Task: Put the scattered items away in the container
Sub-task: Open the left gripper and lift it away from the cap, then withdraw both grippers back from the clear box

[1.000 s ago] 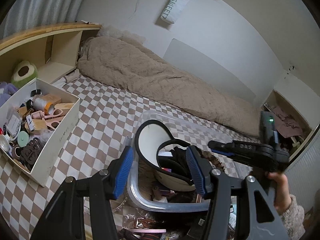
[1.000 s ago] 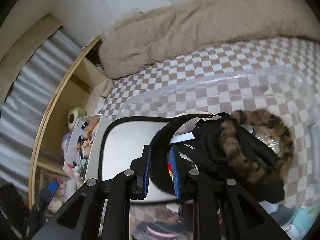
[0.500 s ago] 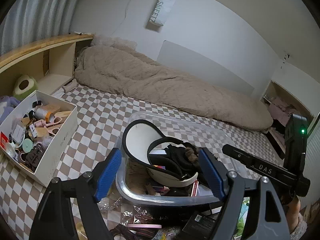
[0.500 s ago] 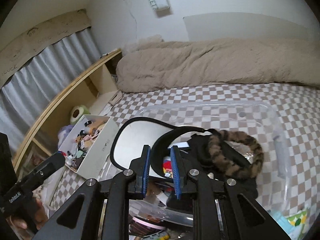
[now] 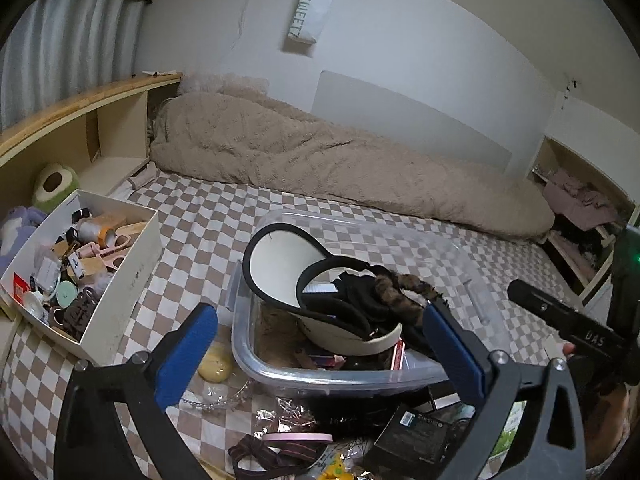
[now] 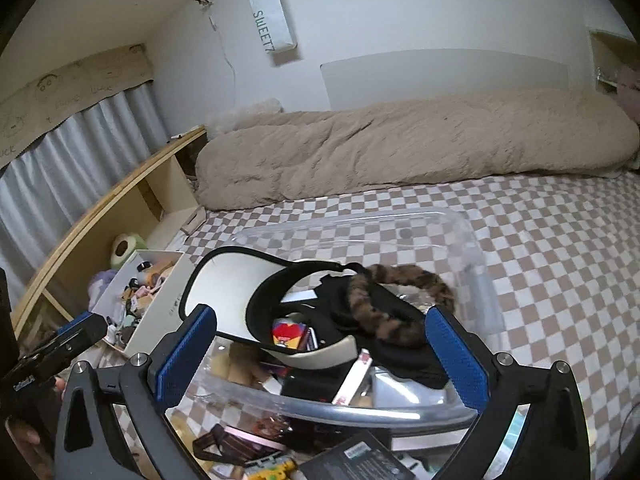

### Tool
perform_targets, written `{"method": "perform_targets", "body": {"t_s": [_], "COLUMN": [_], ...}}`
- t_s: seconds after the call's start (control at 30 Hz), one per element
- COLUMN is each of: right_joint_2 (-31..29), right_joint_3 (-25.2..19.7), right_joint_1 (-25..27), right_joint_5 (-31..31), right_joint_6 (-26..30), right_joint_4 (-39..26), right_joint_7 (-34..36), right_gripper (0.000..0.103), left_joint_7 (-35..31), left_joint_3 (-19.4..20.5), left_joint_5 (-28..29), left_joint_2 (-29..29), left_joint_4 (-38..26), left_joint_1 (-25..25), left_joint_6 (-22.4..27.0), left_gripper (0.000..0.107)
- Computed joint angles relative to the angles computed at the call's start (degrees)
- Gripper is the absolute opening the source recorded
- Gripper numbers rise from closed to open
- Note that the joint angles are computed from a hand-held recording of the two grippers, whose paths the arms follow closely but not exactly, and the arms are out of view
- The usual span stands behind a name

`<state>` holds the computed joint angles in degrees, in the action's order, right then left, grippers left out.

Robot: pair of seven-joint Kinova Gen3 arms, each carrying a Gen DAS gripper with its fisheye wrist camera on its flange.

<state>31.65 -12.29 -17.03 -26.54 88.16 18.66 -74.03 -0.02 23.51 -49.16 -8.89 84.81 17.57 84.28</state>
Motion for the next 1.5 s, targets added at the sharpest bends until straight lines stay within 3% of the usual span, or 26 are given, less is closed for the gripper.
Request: {"method": "perform_targets", "body": {"t_s": [0.33, 0.8, 1.03, 1.4, 1.5], "right_joint_2": [-6.6, -10.6, -12.3, -16.7, -17.9], "right_joint_3": [-0.1, 1.0, 1.2, 2.1, 2.8], "right_joint_1": [3.9, 6.2, 8.0, 13.2, 14.8], "right_joint_5": [-1.9, -2.5, -4.1, -9.2, -10.8], "right_joint_6": [-5.4, -6.4, -5.7, -6.2, -5.7], "right_joint_4": [11.9, 16.3, 18.0, 22.3, 23.2], "right_joint_7": [4.8, 7.0, 8.3, 12.4, 13.8], "right_gripper": [0.103, 0.103, 0.103, 0.103, 0.103], "left_joint_7": [0.5, 0.6, 1.2, 0.7, 0.9], "left_joint_3": [0.9, -1.0, -0.1, 1.7, 1.2], "left_joint_5": [-2.7, -3.6, -4.8, -14.1, -15.5], "left_joint_2": [3.3, 4.8, 5.4, 9.7, 9.9], "left_joint_4": [-3.3, -4.9, -6.2, -12.0, -11.9], "left_joint_1": [4.5, 10.3, 12.6, 22.1, 25.3], "left_joint_6": [5.3, 8.2, 10.0, 21.6, 22.8], "left_gripper": [0.103, 0.103, 0.103, 0.103, 0.103]}}
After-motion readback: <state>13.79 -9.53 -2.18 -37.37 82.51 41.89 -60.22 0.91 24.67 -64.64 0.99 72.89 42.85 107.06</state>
